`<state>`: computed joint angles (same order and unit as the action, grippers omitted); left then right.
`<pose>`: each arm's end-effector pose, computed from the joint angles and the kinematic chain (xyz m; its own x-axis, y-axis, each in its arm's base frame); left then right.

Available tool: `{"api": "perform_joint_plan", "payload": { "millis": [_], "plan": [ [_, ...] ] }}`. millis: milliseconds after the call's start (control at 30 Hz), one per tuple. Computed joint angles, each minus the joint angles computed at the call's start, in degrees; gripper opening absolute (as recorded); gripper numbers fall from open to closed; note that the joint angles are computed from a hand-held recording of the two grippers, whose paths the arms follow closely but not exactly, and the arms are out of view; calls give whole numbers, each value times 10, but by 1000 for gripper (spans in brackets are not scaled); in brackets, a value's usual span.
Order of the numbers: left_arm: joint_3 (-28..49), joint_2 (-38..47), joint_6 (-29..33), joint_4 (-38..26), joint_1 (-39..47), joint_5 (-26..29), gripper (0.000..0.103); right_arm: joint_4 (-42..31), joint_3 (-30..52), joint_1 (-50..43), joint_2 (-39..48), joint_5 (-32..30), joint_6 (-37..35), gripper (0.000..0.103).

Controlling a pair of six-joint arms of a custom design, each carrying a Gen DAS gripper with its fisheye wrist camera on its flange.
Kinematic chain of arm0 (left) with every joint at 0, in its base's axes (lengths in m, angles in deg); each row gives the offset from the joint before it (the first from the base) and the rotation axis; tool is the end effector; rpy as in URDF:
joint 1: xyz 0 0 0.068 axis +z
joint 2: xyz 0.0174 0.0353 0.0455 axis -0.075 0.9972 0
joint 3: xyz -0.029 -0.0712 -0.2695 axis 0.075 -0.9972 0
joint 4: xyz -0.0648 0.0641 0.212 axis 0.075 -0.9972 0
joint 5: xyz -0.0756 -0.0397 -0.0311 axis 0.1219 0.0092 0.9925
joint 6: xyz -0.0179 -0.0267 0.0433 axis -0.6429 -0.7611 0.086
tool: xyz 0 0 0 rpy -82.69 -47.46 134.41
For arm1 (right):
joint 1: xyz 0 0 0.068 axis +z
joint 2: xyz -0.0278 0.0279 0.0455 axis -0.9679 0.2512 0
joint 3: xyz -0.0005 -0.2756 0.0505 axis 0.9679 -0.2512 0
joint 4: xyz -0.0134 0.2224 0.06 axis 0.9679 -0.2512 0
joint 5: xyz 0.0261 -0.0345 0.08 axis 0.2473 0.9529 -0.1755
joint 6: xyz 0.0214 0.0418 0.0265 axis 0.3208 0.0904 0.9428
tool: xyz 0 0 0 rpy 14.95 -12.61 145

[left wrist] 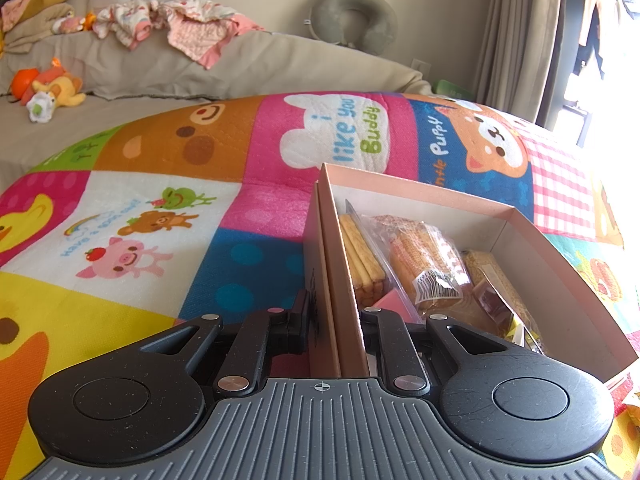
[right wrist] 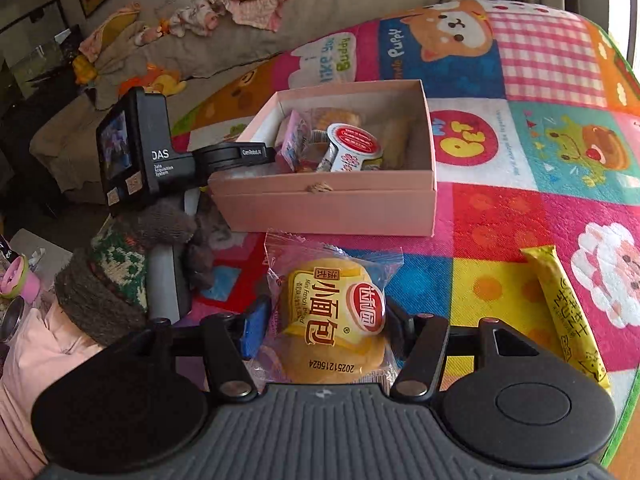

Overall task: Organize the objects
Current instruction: 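Carry the yellow-wrapped bread bun into the pink box and release it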

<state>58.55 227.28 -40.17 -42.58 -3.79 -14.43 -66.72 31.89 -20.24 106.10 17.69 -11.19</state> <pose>0.4234 -0.0145 0.0101 -0.5663 0.1017 -0.8179 0.4688 0.8559 -0.2182 0.1922 0.2416 0.0778 -0.6963 0.2685 -0.6656 0.1900 0.9633 0.1898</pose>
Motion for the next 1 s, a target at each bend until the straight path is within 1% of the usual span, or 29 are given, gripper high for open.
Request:
{"api": "perform_joint_plan", "payload": {
  "millis": [200,267,333,400,467,567,700,767,833,867,933,1000],
  "plan": [
    [1,1,0,-2,0,0,17,-50,102,-66,-9,43,-144,59],
    [1,1,0,-2,0,0,17,-55,143,-100,10,66,-200,59],
    [2,1,0,-2,0,1,17,-74,193,-140,40,76,-232,59],
    [2,1,0,-2,0,1,17,-94,242,-182,71,58,-236,59],
    [2,1,0,-2,0,1,17,-112,290,-229,107,13,-230,59],
    [2,1,0,-2,0,1,17,-134,351,-272,157,-40,-210,59],
    [2,1,0,-2,0,1,17,-167,408,-291,211,-64,-190,59],
    [2,1,0,-2,1,1,17,-165,410,-293,219,-71,-190,60],
    [2,1,0,-2,1,1,17,-147,387,-295,207,-82,-196,63],
    [1,1,0,-2,1,1,17,-137,369,-295,194,-89,-197,68],
    [1,1,0,-2,1,1,17,-105,314,-289,154,-92,-194,73],
    [1,1,0,-2,1,1,17,-38,218,-271,89,-74,-200,83]
  ]
}}
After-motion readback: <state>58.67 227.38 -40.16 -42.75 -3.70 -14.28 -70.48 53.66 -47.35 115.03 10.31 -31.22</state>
